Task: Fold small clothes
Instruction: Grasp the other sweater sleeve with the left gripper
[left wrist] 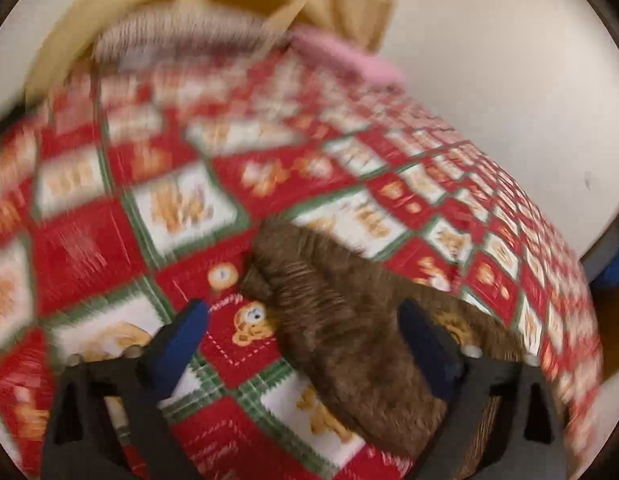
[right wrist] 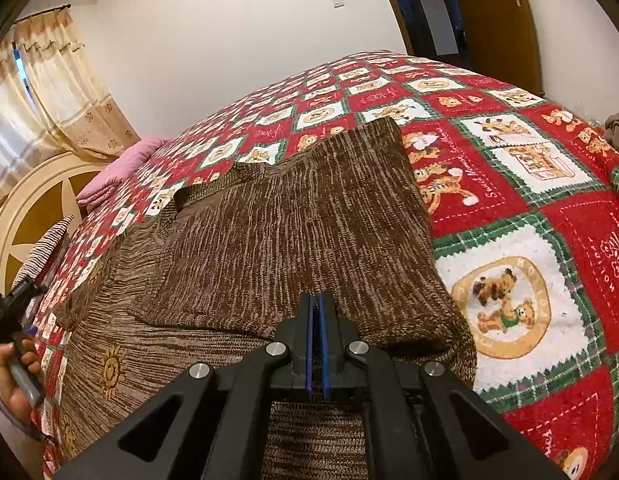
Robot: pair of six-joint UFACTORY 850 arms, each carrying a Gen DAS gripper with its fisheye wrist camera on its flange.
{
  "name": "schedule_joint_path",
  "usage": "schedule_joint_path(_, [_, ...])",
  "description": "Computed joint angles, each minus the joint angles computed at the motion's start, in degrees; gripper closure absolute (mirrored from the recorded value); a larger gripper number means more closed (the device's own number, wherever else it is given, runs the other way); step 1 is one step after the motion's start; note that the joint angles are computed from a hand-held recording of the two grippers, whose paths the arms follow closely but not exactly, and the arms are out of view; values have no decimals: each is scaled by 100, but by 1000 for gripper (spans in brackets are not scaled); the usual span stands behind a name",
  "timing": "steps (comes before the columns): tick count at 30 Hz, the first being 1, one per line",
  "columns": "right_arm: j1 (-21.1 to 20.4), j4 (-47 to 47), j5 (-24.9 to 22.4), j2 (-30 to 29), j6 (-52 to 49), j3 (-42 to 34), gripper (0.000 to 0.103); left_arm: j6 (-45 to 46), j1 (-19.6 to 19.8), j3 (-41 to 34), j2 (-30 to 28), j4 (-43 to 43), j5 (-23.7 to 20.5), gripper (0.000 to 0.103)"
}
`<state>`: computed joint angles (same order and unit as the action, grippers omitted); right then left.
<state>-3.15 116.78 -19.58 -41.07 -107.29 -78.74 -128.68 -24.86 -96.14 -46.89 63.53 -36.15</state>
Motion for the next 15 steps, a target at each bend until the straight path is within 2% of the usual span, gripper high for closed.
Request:
schedule_joint_path(1, [2, 8, 12, 2, -13, 1, 100, 119, 146, 3, -43, -191, 528, 26])
schedule_joint_path(2, [7, 11, 28, 6, -18, 1, 100, 474, 240, -214, -211, -542, 818, 30])
schedule_joint_path(3, [10, 12, 37, 6, -18, -1, 100, 726, 260, -359, -319, -701, 868, 30])
schedule_joint_path(4, [12, 12, 42, 5, -16, -3, 100, 933, 223, -565, -446, -685, 678, 32])
schedule_joint_path(5, [11, 10, 38, 5, -12, -2, 100, 1124, 192, -774, -567, -649, 557, 46])
schedule_joint_path(6, [11, 10, 38, 5, -12, -2, 100, 1276, 213, -859, -618, -701, 676, 73])
schedule_joint_path(7, [11, 10, 38, 5, -12, -2, 100, 1335, 270, -878, -630, -780, 1035, 88])
schedule_joint_path(9, [11, 16, 40, 4, -23, -2, 100, 755, 324, -722, -549, -231, 1503, 91])
schedule_joint_path(10, [7, 8, 33, 2, -16, -3, 100, 562, 295, -716, -526, 39, 1473, 91])
schedule_joint_path(12, [7, 17, 22, 5, -11, 1, 100, 687, 100, -939, -574, 600, 927, 91])
schedule_joint_path(13, [6, 18, 17, 3, -9, -1, 100, 1061, -103, -1177, -640, 916, 548, 91])
schedule_joint_path(15, [10, 49, 19, 2, -31, -1, 100, 1285, -353, -1334, -673, 1491, 358, 92])
